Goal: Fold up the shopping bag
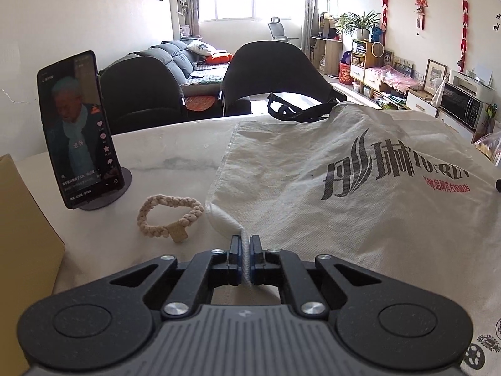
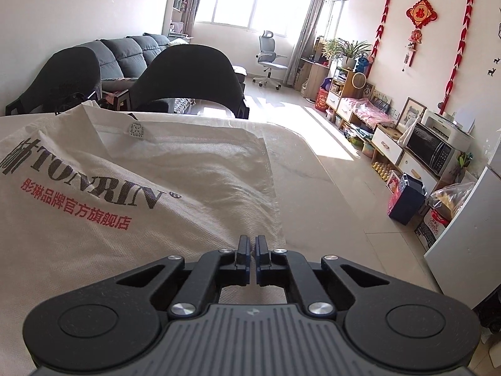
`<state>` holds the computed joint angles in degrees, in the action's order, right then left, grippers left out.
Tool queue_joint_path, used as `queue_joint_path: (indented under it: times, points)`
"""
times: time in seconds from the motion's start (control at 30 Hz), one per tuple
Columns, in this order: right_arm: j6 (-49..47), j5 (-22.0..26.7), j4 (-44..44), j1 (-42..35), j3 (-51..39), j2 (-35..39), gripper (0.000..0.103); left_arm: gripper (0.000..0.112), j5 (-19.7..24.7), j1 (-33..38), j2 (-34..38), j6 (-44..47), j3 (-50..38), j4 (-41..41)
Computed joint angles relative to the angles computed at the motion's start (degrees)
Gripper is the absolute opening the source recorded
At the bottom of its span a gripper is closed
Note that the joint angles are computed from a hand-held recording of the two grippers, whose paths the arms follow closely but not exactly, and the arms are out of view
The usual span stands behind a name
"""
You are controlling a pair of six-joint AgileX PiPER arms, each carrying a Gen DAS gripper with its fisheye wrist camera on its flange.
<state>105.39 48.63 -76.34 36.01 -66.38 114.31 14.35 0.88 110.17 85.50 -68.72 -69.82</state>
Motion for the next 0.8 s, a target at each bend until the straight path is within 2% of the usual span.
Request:
queue_joint_path:
  times: [0.13,0.2,0.27,0.33,0.4,0.47,0.5,0.63,0.8]
  points:
    - [-0.86,0.61,0.40,-1.08,-0.90,0.48,0.000,0.004,0.24,0.46,-1.09,2.13,2.11,-1.81]
    - [-1.20,3.13,1.01,-1.20,-1.17,1.38,0.000,0.004,-1.38,0.11,-1.83,4.73,3.63,-3.91]
    - [-0.28,1.64,1.32,-2.40,-0.01,0.55,0.000,0.004,-2.55,-0.13,-2.50,7.10,4.93,-5.30]
    - [1.26,-1.60,1.42,-3.75,2.15,-1.27,0.003,0.008,-1.86,0.22,-2.83,5.95,5.44,-2.57]
    - [3.11,-4.31,1.10,-4.70,4.16,-3.04,0.007,0.019,-1.09,0.57,-3.11,3.12,5.39,1.37]
    - [3.01,-6.54,1.70,-5.47,5.66,-4.96,0.013,0.048,-0.32,1.04,-3.41,1.05,5.28,4.10]
    - [2.47,-7.18,2.26,-5.62,6.08,-5.73,0.019,0.053,0.36,1.41,-3.52,-0.18,5.02,5.47]
    - [-3.35,-6.07,6.64,-4.73,5.66,-8.24,0.039,0.061,2.49,2.67,-5.07,-2.68,4.97,9.22]
    - [-11.58,-4.03,12.15,-3.98,3.45,-10.99,0.050,0.069,4.48,3.10,-8.92,2.00,6.12,8.07]
